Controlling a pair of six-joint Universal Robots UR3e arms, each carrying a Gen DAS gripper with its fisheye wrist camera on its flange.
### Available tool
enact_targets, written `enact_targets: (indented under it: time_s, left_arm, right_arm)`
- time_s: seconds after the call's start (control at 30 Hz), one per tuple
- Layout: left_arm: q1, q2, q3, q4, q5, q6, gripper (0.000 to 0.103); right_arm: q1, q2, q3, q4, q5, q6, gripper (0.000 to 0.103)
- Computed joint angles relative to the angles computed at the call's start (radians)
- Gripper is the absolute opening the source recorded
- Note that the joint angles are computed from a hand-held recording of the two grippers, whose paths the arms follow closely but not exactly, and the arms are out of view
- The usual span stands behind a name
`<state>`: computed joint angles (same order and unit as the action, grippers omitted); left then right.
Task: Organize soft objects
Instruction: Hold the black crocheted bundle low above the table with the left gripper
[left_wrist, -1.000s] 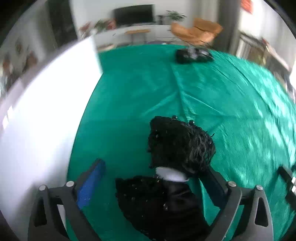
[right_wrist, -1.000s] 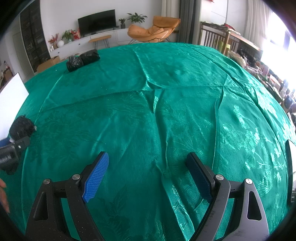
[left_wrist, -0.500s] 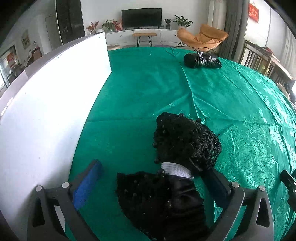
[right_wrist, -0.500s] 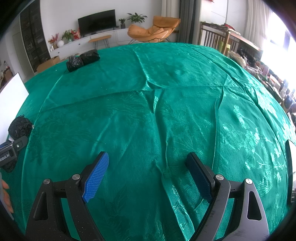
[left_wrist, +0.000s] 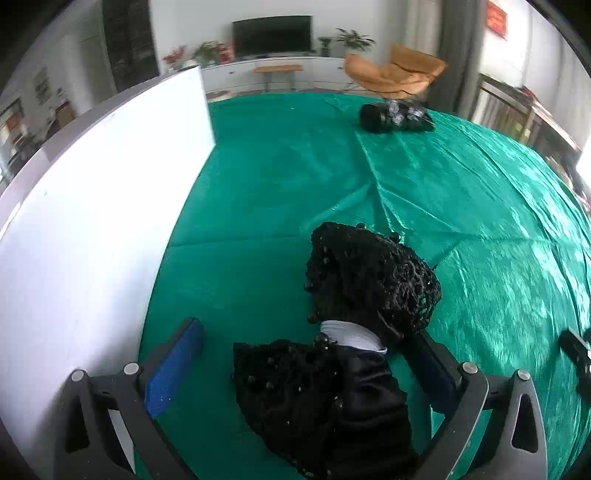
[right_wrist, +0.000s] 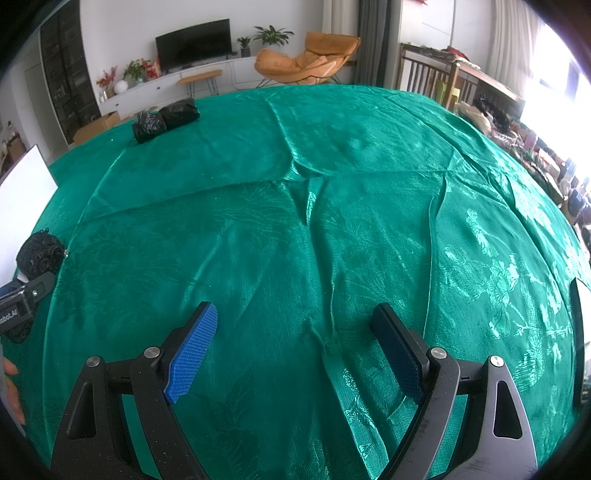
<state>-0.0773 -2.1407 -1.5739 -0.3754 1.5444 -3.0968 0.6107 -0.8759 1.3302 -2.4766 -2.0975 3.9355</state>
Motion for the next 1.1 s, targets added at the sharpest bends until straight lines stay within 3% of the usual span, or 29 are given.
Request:
enact_targets:
  time_s: [1.1]
  left_arm:
    - [0.003, -0.003, 0.001, 0.003, -0.012, 0.012, 0.103]
  right_arm:
    - [0.001, 0.000, 0.000, 0.000, -0.001, 0.001, 0.088]
